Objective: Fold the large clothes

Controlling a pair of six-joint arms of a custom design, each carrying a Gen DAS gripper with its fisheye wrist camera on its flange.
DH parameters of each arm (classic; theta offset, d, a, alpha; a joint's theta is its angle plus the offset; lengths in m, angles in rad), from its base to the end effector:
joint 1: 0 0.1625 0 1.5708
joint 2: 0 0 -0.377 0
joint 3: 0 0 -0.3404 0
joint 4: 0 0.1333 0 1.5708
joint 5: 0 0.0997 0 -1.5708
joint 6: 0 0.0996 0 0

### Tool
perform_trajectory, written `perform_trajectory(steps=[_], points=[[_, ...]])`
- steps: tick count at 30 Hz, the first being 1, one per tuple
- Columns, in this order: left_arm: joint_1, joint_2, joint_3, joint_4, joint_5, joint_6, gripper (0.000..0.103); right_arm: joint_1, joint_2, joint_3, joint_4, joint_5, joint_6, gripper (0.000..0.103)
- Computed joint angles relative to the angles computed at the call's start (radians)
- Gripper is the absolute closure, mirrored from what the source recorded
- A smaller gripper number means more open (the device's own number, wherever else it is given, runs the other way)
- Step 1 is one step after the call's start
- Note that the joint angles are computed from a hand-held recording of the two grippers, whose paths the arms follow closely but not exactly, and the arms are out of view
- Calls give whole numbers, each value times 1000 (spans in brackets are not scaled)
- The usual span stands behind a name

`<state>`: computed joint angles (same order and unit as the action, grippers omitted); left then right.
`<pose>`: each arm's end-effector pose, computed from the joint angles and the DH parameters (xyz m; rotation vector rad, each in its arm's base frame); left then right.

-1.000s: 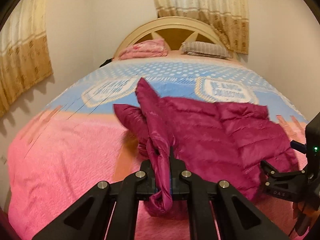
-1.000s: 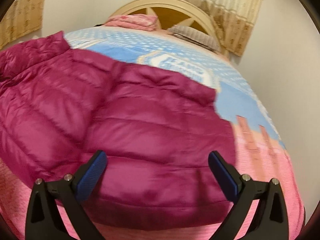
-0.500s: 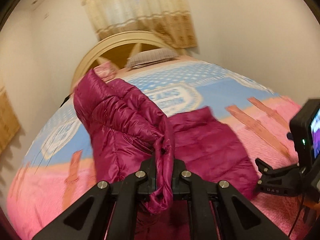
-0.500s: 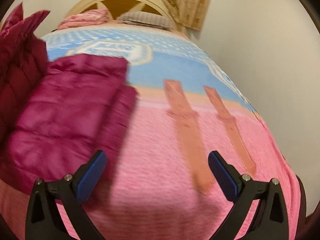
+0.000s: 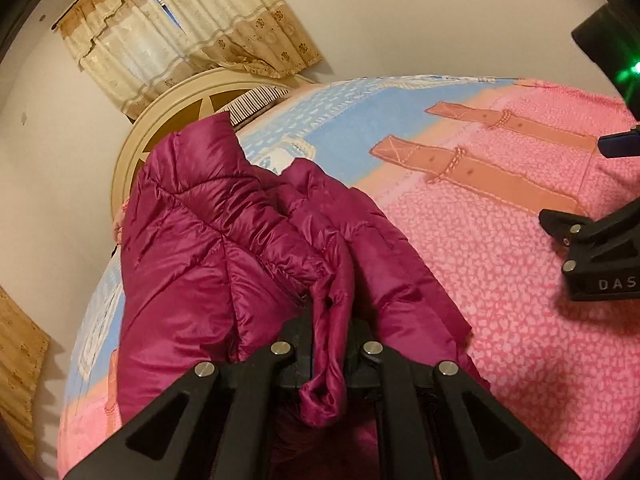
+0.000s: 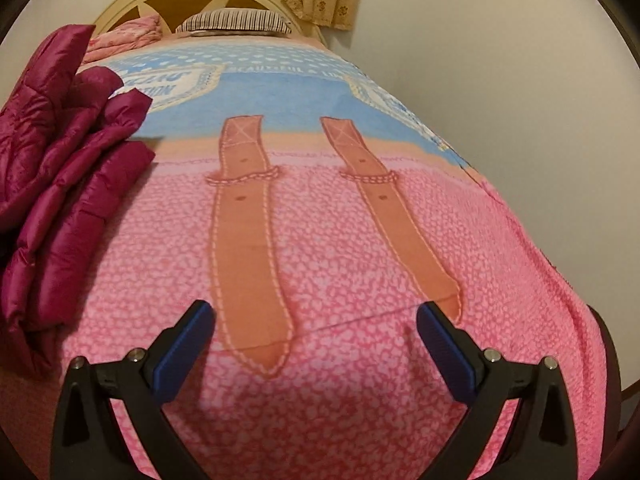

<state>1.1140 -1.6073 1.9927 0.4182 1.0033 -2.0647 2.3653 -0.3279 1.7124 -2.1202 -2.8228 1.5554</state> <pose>0.0406 -0.3411 0.2816 1.4000 1.8428 -0.6789 0.3580 -0.2973 -0.1455 -0.1312 -1.8688 0.8849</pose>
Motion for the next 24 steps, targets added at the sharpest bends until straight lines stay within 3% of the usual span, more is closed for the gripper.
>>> perform_trajectory(steps=[4,7,9,11,13,17,24], points=[[-12,2,-7,27,-5,-28,94,-1,3,53,-145,-9,-53,0],[-54,-1,9,38,-44,-50,85,1,4,57,-162,-11,-59,0],[-82,-15,15,66,-53,-81,76,0,6,61,-181,-12,-69,0],[-113,-44,26,105,-43,-113,52,-4,7,73,-231,-12,-98,0],[-141,-78,46,117,-41,-124,38,-5,7,78,-251,-10,-108,0],[-200,-138,89,121,-62,-118,36,-7,8,78,-248,-12,-106,0],[-187,-144,54,173,-65,-176,36,-4,8,62,-179,-17,-60,0]])
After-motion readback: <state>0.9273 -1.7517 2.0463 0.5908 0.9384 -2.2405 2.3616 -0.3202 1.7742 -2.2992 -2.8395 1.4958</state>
